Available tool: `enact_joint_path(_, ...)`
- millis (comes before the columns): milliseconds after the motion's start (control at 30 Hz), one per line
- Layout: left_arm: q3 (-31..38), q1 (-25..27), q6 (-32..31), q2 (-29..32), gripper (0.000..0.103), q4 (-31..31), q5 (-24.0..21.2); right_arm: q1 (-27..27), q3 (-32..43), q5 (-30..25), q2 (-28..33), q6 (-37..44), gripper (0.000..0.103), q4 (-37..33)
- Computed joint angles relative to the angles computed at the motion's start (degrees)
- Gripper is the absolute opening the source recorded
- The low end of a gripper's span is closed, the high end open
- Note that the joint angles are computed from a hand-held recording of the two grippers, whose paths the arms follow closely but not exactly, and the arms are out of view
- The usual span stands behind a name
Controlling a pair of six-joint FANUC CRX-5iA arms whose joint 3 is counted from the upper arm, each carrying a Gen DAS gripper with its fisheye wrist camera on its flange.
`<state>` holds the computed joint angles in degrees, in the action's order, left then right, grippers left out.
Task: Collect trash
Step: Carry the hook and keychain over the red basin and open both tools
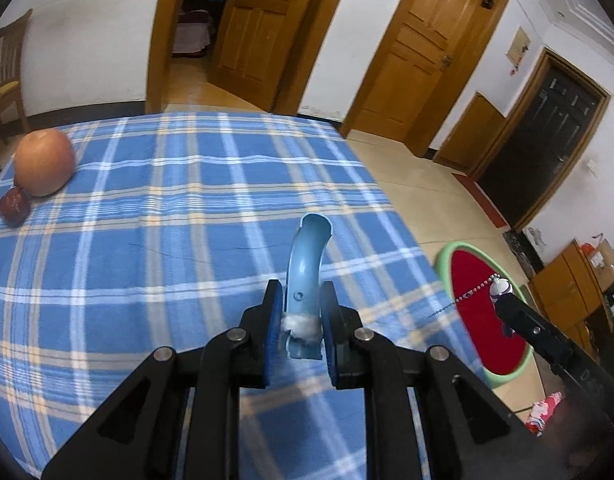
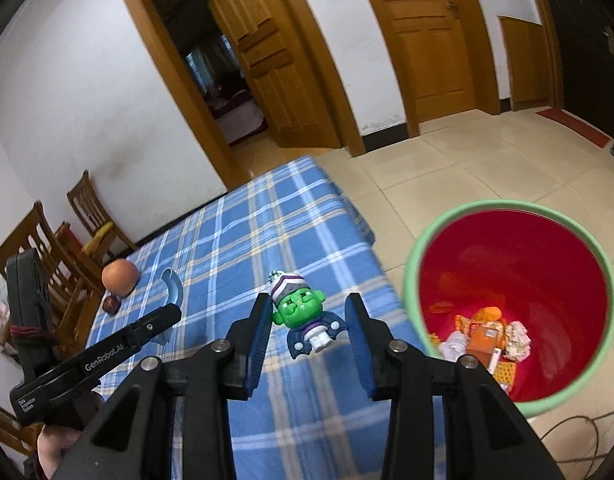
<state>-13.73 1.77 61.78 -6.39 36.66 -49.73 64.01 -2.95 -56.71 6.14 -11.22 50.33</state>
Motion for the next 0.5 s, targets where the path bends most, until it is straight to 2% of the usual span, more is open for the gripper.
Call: enact_joint_path(500, 2.5, -7.3, -0.1, 0.8, 0.018, 0.9, -2.2, 2.5, -10.9, -6.5, -9.6, -12.0, 0.041, 5.0)
